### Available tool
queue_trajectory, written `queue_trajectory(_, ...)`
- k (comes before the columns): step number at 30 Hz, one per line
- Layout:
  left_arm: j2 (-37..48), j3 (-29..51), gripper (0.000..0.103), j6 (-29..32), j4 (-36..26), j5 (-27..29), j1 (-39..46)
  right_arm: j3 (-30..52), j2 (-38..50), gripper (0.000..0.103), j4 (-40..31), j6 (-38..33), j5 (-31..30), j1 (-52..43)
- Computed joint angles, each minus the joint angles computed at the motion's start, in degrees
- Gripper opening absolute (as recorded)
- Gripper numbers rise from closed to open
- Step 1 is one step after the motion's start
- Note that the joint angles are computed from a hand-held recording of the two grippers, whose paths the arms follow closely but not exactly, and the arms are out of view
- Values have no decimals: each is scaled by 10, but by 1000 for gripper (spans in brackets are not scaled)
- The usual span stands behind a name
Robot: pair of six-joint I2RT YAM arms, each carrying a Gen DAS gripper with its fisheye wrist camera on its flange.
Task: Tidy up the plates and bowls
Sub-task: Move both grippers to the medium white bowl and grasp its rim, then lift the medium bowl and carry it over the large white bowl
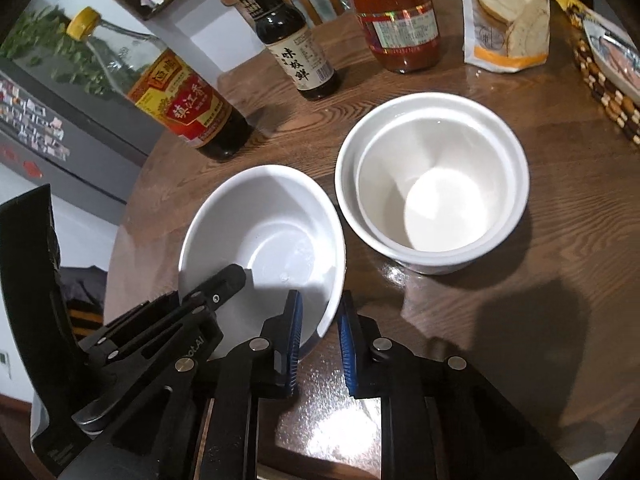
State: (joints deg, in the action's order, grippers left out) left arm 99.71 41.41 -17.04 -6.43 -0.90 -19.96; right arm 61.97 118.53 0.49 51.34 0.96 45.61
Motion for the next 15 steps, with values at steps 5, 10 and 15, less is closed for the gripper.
queue_trajectory(5, -50, -23, 12, -10, -10, -8, -13, -9, -27, 20, -16, -10, 23, 14)
queue_trajectory(10, -128, -58, 12, -20, -32, -20, -31, -26, -53, 20, -15, -10, 40, 29)
queue_trajectory(15, -191, -85, 12, -41, -57, -35, -59, -65, -92, 20, -11, -6, 59, 50)
